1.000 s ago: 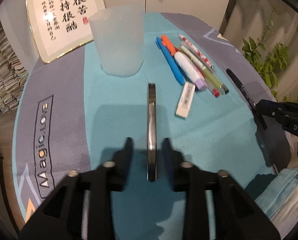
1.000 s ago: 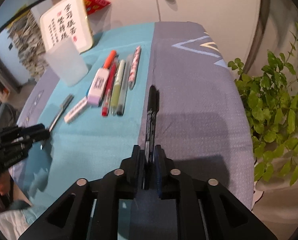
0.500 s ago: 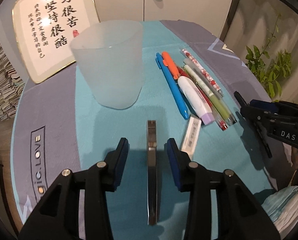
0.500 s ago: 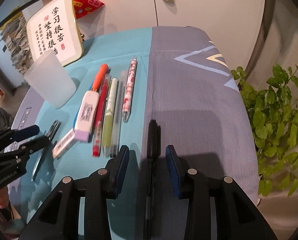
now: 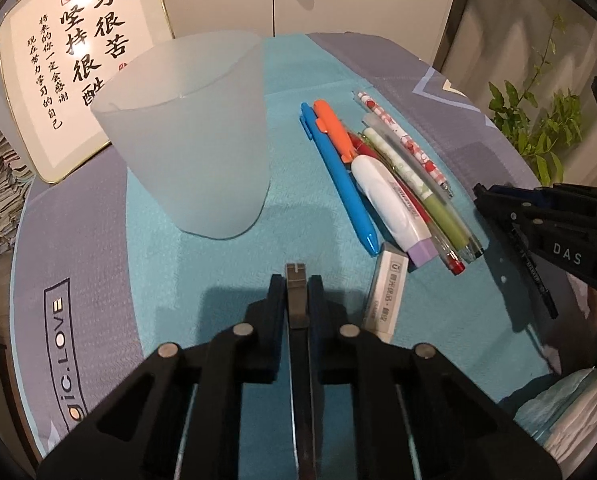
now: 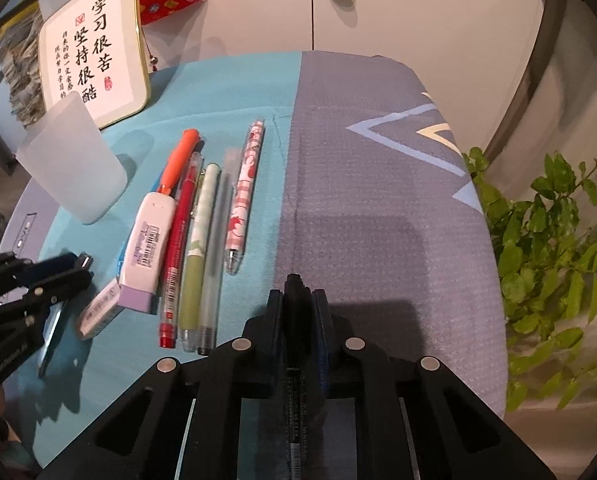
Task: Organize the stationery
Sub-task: 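Lift the metal pen with the left tool and the black marker with the right tool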
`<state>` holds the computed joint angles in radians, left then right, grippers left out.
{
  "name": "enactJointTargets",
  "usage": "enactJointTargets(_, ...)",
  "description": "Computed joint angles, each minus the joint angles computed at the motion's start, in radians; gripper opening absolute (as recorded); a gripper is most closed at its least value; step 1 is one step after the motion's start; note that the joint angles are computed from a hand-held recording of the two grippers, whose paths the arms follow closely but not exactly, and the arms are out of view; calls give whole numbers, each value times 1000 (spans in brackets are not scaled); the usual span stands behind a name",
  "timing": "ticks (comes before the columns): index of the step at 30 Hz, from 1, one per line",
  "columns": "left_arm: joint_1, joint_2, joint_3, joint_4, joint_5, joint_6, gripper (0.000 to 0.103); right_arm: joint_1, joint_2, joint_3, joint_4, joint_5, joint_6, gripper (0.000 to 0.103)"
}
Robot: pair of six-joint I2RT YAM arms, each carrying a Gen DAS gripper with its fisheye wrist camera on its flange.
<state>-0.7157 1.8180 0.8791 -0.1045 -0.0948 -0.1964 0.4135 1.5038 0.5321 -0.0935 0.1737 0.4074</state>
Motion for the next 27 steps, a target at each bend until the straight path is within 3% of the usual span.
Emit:
enactJointTargets(11, -22, -198, -124, 24, -41, -27, 9, 76, -211, -47, -59, 38, 56, 14)
enactJointTargets(19, -42, -375, -213, 30, -81, -46, 9, 230, -383, -34, -199, 174, 145, 14)
enactJointTargets(27, -49, -531, -265, 8, -113, -54, 9, 369, -462, 20, -295, 288, 203, 14)
